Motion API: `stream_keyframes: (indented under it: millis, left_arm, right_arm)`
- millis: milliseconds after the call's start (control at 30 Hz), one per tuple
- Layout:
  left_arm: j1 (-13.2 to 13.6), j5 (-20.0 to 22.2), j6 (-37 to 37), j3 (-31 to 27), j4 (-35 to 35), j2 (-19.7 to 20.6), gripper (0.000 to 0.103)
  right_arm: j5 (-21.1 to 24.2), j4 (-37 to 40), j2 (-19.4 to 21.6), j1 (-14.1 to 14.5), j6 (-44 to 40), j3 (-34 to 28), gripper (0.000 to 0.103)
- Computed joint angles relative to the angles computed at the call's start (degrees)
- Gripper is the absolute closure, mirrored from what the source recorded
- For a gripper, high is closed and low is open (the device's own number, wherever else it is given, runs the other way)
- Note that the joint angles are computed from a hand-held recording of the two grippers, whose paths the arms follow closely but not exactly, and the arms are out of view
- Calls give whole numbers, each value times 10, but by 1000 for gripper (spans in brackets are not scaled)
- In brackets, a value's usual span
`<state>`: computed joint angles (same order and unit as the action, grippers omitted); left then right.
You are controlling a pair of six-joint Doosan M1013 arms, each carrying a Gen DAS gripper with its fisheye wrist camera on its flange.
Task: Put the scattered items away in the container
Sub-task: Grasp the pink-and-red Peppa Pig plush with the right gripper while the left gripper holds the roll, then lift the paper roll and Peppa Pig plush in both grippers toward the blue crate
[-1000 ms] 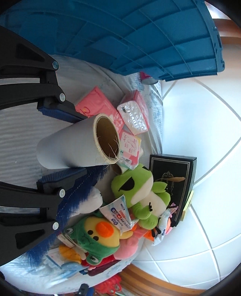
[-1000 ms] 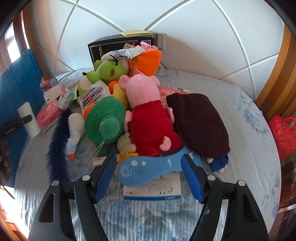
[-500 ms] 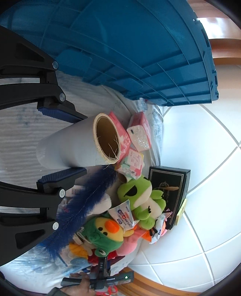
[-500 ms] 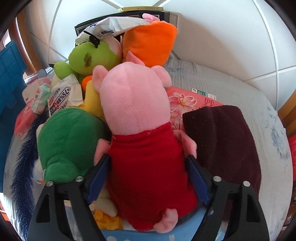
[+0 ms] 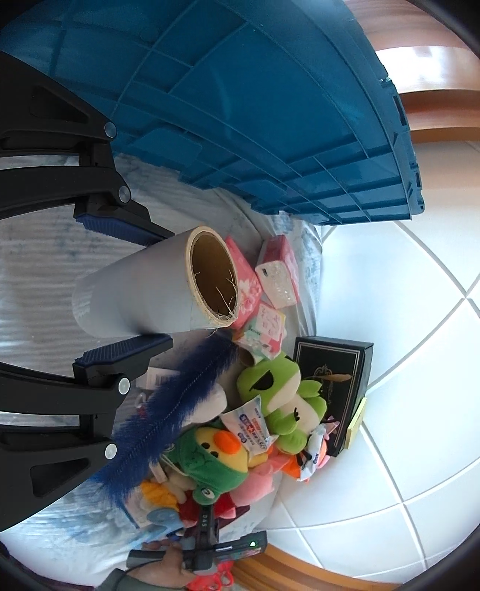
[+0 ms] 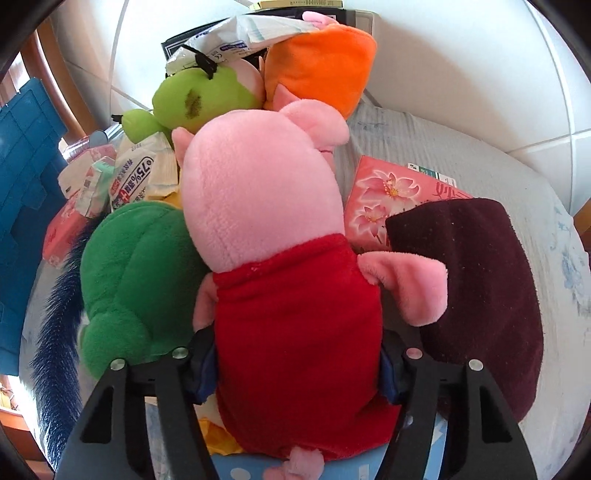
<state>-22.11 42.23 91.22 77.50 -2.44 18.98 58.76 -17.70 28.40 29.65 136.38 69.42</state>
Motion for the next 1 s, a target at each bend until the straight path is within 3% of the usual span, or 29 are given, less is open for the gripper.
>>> stream_keyframes:
  millis: [367,1000]
  left_arm:
    - [-7,-5,34,-11,-38,-13,55]
    - [-19,-11,153,-11,-143,-57,55]
  right_arm:
    - [33,-73,-34,38,53,-4,40]
    - [151,-176,-91,135,154,-36,39]
